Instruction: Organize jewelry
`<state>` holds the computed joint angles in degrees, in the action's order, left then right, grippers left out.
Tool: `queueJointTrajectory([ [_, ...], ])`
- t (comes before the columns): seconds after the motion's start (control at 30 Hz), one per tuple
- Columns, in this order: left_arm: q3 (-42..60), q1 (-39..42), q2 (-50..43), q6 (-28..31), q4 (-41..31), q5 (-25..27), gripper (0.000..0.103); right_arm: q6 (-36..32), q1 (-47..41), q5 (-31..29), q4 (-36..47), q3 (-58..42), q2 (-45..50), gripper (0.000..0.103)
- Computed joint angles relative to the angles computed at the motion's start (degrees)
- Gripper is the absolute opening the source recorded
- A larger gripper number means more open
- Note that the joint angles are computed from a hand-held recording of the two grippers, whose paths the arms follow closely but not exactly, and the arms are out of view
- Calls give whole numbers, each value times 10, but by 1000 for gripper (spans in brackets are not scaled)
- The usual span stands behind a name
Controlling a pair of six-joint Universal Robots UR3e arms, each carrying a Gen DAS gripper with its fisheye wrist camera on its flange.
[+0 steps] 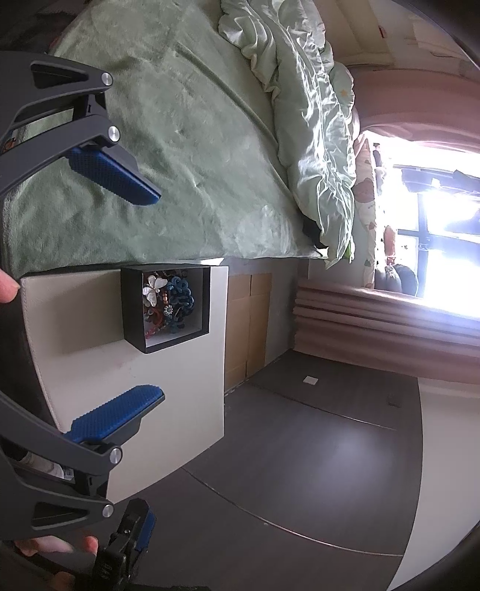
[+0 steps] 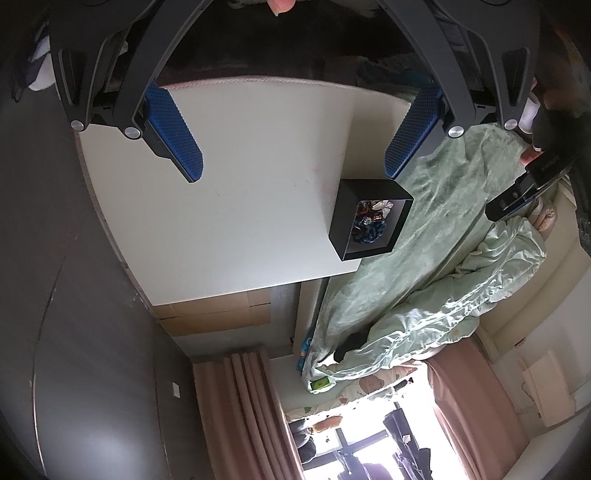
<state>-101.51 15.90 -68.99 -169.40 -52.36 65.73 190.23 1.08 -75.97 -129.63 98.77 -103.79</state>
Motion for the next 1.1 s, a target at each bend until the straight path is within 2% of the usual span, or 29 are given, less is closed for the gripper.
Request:
queueJointTrajectory([
  [0.07, -1, 2, 0, 1, -4, -10, 95, -1, -1, 0, 0, 0, -1, 98],
  [0.2, -3, -13, -4, -3, 7, 14, 95, -3, -2, 0, 2, 2, -4, 98],
  [0.8, -39, -16, 40, -1, 19, 8, 95, -12, -17, -5, 14, 46, -52, 98],
  [1.1, -40, -34, 21, -13, 47, 33, 95, 13, 8, -38, -20, 47, -20, 98],
])
